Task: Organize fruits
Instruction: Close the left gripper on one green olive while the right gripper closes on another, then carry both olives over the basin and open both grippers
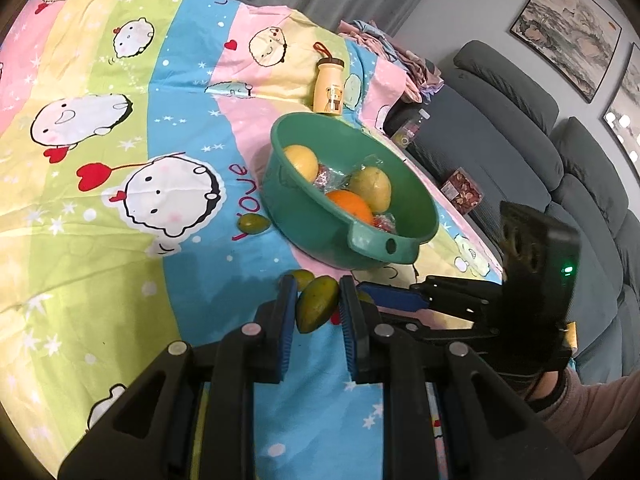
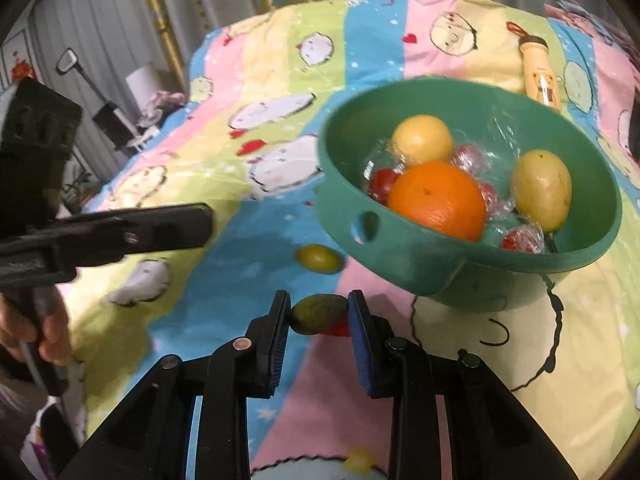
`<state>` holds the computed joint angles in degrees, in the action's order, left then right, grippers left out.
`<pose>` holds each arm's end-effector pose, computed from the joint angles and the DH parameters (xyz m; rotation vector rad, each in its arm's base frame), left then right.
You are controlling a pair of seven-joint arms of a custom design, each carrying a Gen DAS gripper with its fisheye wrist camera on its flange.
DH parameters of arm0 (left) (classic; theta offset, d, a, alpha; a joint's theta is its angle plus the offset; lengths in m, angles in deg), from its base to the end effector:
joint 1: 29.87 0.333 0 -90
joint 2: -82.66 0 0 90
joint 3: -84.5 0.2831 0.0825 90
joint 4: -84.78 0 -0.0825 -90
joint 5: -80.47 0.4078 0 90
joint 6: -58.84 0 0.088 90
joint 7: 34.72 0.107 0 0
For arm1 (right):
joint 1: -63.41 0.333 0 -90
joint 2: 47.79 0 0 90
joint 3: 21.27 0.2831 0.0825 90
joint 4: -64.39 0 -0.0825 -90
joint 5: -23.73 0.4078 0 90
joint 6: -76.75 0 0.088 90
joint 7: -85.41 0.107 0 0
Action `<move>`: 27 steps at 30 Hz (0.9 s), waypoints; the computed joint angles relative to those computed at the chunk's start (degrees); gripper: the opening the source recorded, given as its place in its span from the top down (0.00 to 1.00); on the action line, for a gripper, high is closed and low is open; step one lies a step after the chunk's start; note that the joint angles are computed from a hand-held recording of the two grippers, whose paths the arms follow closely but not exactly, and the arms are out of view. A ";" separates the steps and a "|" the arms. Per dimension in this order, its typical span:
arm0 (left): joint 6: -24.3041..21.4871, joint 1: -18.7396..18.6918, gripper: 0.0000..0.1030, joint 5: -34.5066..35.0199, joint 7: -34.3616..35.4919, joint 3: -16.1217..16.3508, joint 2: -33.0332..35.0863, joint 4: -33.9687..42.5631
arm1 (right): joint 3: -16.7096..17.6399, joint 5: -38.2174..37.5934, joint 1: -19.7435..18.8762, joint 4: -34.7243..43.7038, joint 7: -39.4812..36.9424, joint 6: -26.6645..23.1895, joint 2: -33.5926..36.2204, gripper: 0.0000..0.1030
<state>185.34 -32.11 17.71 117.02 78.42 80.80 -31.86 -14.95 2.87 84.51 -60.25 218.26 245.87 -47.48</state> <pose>0.5830 -0.1159 0.4521 1.2386 -2.3995 1.3690 0.5224 0.2975 0.4307 -1.7449 1.6420 -0.4153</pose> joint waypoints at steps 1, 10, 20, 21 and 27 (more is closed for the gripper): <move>0.44 -0.05 0.80 0.13 0.12 -0.07 -0.34 -0.25 | 0.14 1.61 0.12 -0.37 -1.59 0.77 -0.48 0.69; 5.50 -2.46 0.80 2.56 -1.78 0.21 -5.02 -3.51 | 2.57 1.04 -1.76 -3.15 -1.59 4.79 -4.73 0.69; 9.81 -5.90 0.80 3.45 -2.73 0.25 -6.04 -2.13 | 9.40 -8.90 -12.24 -5.66 7.97 6.69 -10.23 0.69; 10.07 -6.23 0.80 3.47 -2.81 0.13 -5.72 -1.58 | 10.12 -9.84 -13.45 -5.94 9.08 6.68 -10.79 0.69; 11.42 -7.65 0.80 4.61 -3.30 -1.42 -2.77 2.33 | 13.01 -12.70 -19.54 -7.64 12.92 6.78 -13.47 0.69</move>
